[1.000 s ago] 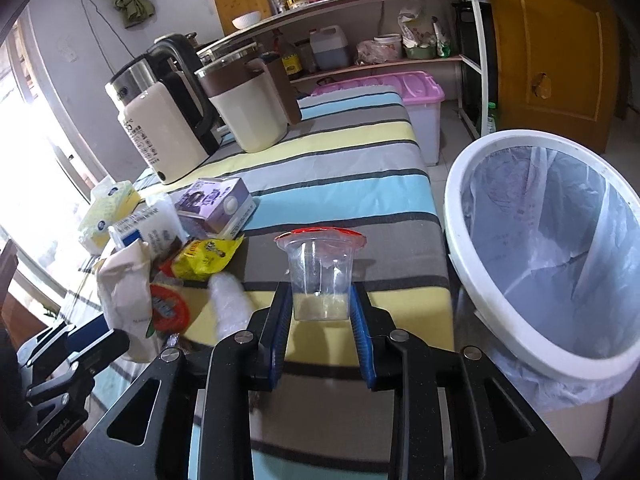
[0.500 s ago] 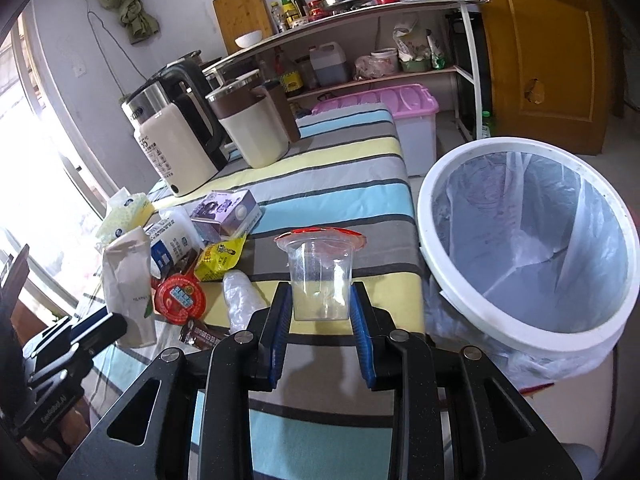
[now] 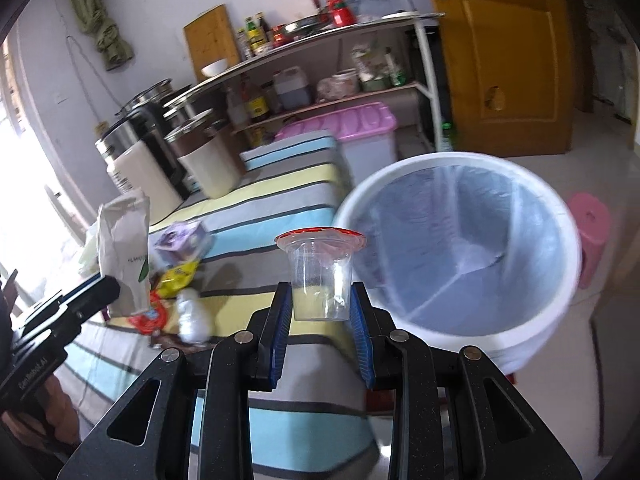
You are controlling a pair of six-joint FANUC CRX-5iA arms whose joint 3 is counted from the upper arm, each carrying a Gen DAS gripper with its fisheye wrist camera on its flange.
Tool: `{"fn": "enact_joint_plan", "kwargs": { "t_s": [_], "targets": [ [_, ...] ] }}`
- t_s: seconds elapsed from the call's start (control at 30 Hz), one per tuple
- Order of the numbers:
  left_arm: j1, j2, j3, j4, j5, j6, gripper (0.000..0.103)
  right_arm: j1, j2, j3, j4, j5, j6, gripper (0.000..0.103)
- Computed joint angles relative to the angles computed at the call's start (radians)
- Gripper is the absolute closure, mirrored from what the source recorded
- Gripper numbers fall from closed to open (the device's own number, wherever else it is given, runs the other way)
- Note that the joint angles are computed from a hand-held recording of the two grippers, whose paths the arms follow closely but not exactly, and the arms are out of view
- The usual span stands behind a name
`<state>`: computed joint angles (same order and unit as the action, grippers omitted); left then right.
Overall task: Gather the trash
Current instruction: 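Carry the white paper bag over the trash bin and open the left tool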
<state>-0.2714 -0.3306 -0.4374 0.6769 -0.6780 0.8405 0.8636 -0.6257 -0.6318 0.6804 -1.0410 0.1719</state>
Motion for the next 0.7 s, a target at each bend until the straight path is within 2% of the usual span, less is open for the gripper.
{"fn": "enact_joint_plan", "kwargs": {
  "t_s": [0.17,0.37,0.5,0.7],
  "targets": [
    [-0.091,0.107,0.073,0.021,0.011,0.003,0.083,-0.048,-0.026,-0.012,-0.006,-0.052,0.029,0.073],
    [-0.170,0.232,0.164,0.016,0.002,0.015,0.083,-0.117,-0.033,-0.015,-0.039,-0.064,0.075,0.072],
    [-0.196,0.302,0.217,0.009,-0.016,0.035,0.082,-0.157,-0.025,-0.012,-0.060,-0.067,0.103,0.072],
    [-0.213,0.365,0.258,0.007,-0.030,0.044,0.076,-0.191,-0.026,-0.016,-0.093,-0.059,0.122,0.072]
  ]
}}
